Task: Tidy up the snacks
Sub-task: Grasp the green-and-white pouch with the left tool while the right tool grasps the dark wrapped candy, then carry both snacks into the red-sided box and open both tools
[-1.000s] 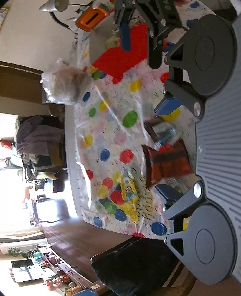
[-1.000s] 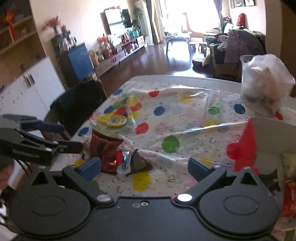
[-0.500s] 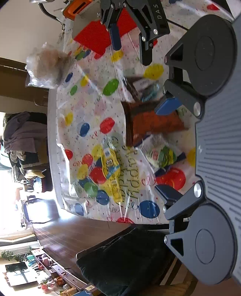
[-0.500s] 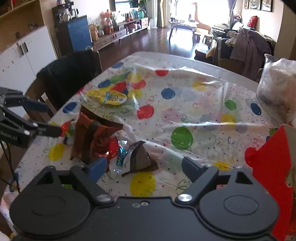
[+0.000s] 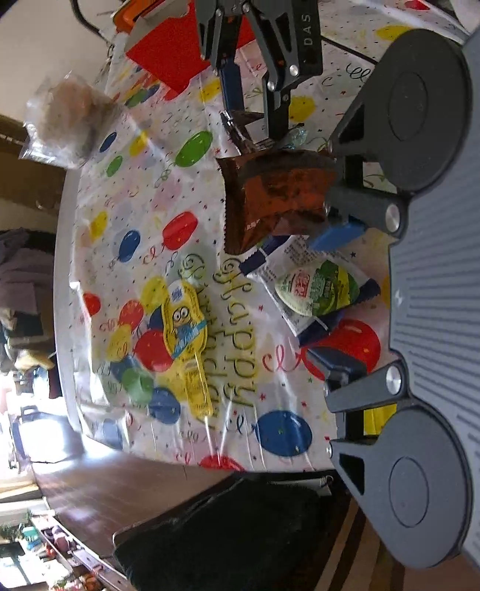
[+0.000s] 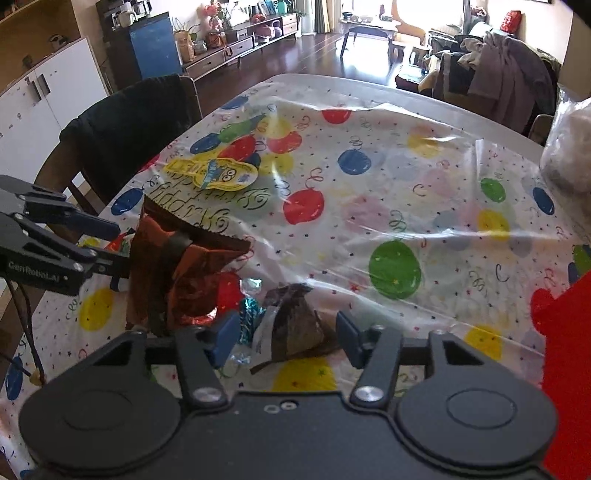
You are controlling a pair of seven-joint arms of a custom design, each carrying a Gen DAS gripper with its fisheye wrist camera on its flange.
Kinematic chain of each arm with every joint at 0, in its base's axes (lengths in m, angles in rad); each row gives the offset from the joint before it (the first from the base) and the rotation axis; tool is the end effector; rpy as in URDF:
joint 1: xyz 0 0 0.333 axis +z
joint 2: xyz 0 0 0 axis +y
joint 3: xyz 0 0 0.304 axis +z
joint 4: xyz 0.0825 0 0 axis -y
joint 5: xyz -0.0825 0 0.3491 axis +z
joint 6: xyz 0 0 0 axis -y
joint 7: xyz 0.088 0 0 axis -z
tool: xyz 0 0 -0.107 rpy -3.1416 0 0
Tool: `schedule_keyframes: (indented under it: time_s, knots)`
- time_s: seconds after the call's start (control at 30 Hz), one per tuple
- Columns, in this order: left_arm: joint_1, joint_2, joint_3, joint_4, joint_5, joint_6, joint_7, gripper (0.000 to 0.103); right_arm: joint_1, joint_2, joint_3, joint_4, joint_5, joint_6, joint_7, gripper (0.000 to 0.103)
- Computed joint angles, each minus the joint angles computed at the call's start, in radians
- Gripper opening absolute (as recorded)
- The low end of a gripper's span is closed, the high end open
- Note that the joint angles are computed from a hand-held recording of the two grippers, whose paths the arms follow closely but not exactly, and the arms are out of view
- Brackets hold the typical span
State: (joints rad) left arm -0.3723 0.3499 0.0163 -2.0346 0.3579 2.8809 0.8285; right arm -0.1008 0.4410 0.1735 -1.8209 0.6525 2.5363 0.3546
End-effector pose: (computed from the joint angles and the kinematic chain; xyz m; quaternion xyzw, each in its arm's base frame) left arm 0.5618 -0.2311 0.3385 -0.7037 0.6622 -0.2138 0.1433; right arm 0.6375 0.0288 0.3360 -0.8833 0.3756 -0.0695 0.2717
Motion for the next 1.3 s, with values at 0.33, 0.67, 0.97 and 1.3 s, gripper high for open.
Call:
schedule_keyframes:
  time_s: [0.33,0.67,0.97,1.3]
  knots:
    - [-0.037,0.025,0.037,0.03,0.043,-0.011,-0.013,0.04,0.008,0.014,0.002,0.006,-0.024,0.016,0.048,0.041]
    - [-0.045,0.015,0.055,0.014,0.122,0.0,-0.107,0.032,-0.006,0.002,0.01,-0.01,0.0,0.031,0.033,0.023]
    - [-0.049,-0.023,0.059,-0.025,0.179,0.011,-0.218,0.032,-0.021,-0.031,0.006,-0.04,0.049,0.035,-0.003,0.02]
    - [-0.045,-0.102,0.036,-0.067,0.312,-0.017,-0.421,0.032,-0.038,-0.101,-0.033,-0.068,0.152,-0.034,-0.064,0.019]
